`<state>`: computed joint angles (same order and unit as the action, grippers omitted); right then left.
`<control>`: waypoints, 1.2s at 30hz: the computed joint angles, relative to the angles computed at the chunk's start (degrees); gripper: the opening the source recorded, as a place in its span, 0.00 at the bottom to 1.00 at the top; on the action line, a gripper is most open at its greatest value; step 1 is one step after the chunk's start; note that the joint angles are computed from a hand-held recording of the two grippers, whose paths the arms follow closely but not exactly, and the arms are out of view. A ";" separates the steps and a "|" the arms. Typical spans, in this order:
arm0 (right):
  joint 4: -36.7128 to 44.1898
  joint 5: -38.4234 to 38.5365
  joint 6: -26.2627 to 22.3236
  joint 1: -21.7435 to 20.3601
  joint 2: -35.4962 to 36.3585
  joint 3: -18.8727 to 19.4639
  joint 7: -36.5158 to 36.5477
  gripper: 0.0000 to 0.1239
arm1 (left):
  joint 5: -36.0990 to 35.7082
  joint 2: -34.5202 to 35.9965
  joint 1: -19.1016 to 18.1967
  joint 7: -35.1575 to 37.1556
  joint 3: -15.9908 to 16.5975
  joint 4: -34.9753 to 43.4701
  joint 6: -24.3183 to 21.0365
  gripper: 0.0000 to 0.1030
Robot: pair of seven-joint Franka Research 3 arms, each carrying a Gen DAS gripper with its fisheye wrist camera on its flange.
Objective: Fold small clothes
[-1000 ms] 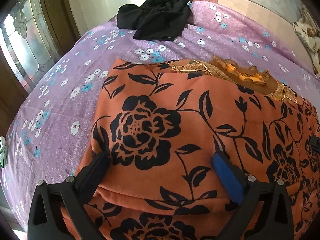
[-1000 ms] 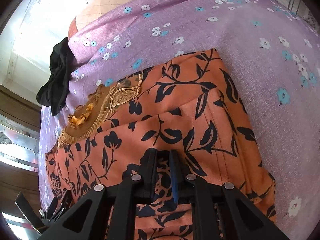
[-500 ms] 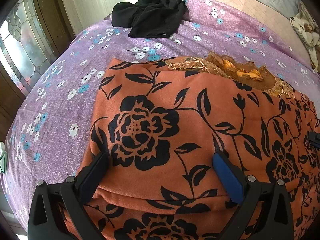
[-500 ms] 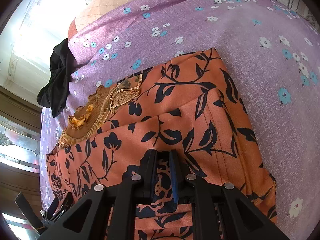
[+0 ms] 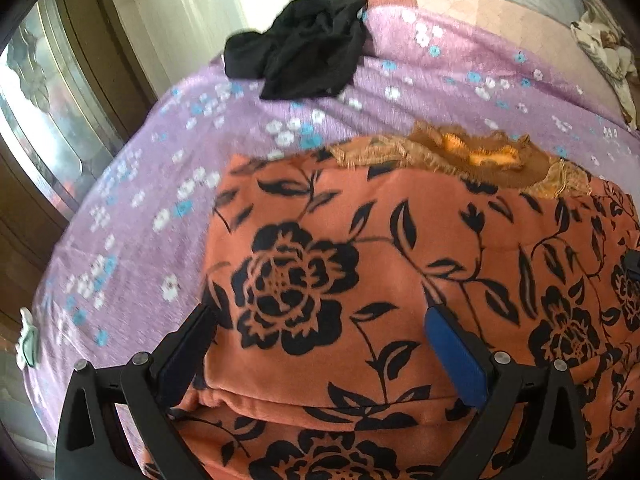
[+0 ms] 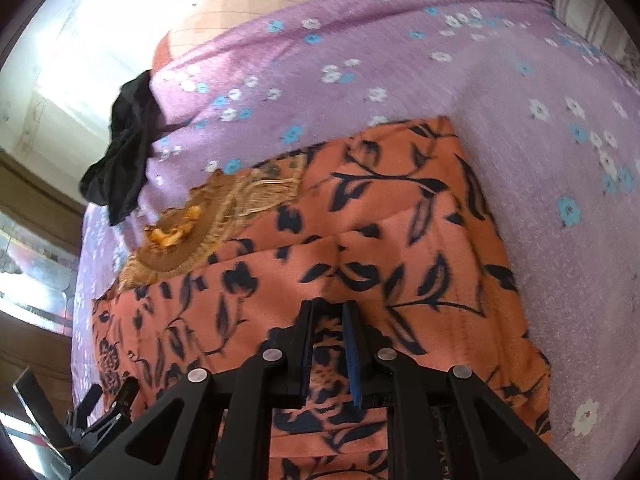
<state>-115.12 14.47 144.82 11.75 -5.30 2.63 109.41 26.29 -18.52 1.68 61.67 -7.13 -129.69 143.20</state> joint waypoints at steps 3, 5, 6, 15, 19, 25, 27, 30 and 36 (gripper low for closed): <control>-0.22 -0.69 1.01 0.48 -0.30 0.45 -0.93 0.14 | -1.03 -0.93 -0.41 0.91 0.65 -0.82 2.33 1.00; -0.23 -0.91 1.25 0.80 -0.33 0.62 -1.81 0.14 | -1.90 -0.93 -0.66 1.97 0.86 -0.85 2.74 1.00; -0.20 -0.67 1.16 1.01 -0.31 0.67 -2.35 0.14 | -2.16 -0.97 -0.72 2.42 0.83 -0.83 2.60 1.00; 0.91 -0.36 -1.60 1.99 0.99 0.88 -4.27 0.14 | -4.26 0.97 -1.05 4.34 0.56 0.35 -0.45 1.00; 0.74 2.66 -1.65 1.93 0.99 0.40 -5.33 0.14 | -3.72 0.92 -0.96 4.02 0.33 0.23 -0.42 1.00; 0.94 3.69 -1.96 1.81 1.20 0.35 -5.77 0.15 | -3.70 0.95 -1.02 4.16 0.45 0.24 -0.37 1.00; 0.85 3.39 -1.93 1.80 1.11 0.43 -5.61 0.15 | -3.64 0.93 -1.00 4.18 0.44 0.22 -0.33 1.00; 0.80 3.44 -1.92 1.78 1.09 0.42 -5.75 0.15 | -3.50 0.85 -0.96 4.15 0.39 0.17 -0.30 1.00; 0.83 2.22 -1.76 1.81 1.20 0.61 -5.34 0.15 | -3.52 0.87 -0.98 4.09 0.38 0.18 -0.30 1.00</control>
<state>-114.29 16.69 143.06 13.56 -4.10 3.24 104.08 22.77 -17.66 0.70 65.76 -6.76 -129.50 142.91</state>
